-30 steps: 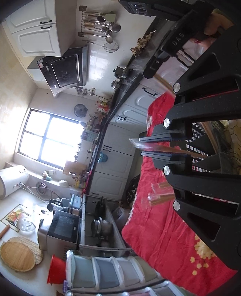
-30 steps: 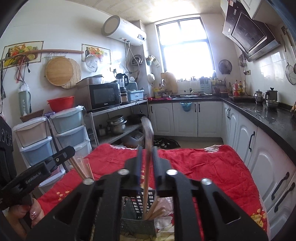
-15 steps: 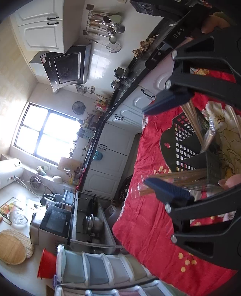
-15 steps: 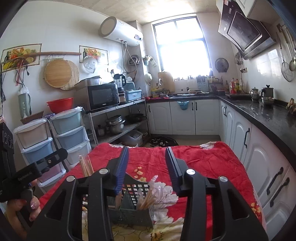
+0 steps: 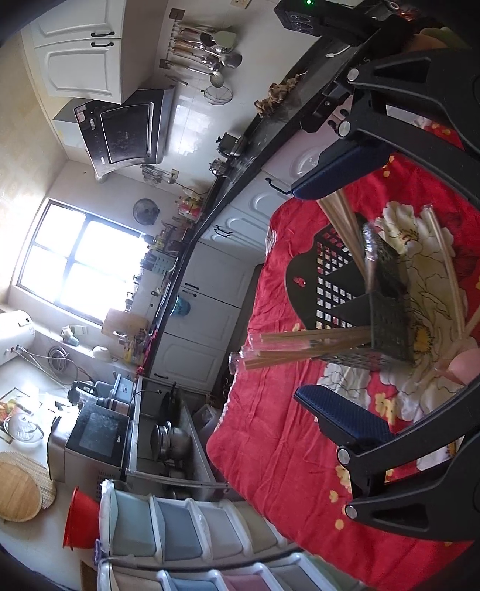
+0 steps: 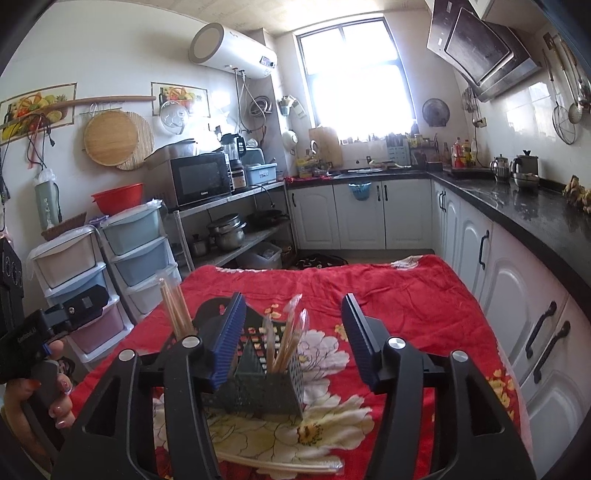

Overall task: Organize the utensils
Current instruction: 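Open both tools to release the chopsticks into the caddy, then withdraw both open tools from the caddy toward the last chopsticks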

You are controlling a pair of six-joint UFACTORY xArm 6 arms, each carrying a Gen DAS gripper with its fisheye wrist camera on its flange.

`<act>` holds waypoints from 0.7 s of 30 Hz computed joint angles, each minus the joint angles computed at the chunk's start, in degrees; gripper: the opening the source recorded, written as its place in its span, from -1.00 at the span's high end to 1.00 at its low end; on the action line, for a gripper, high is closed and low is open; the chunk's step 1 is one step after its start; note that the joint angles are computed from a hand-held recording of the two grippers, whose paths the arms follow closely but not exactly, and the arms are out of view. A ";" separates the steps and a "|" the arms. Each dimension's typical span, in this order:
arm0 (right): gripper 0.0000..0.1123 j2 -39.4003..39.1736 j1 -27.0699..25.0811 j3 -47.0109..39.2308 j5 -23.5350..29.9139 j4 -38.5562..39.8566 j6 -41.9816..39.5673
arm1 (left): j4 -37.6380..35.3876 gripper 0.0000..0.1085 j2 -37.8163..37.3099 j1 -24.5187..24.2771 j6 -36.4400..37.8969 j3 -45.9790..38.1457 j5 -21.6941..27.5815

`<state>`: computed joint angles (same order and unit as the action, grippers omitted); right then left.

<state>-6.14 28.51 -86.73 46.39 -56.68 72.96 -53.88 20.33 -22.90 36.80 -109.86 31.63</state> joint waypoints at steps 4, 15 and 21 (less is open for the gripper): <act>0.04 -0.69 0.86 1.23 0.26 0.23 0.56 | -0.57 -0.70 -1.30 0.27 0.39 2.13 0.30; -0.05 -1.71 3.38 4.11 0.53 2.38 1.98 | -1.08 -0.70 -3.74 1.04 0.53 6.60 1.05; -0.08 -1.75 4.58 5.45 0.49 4.53 2.41 | -1.11 -0.70 -4.85 1.79 -0.32 9.31 1.37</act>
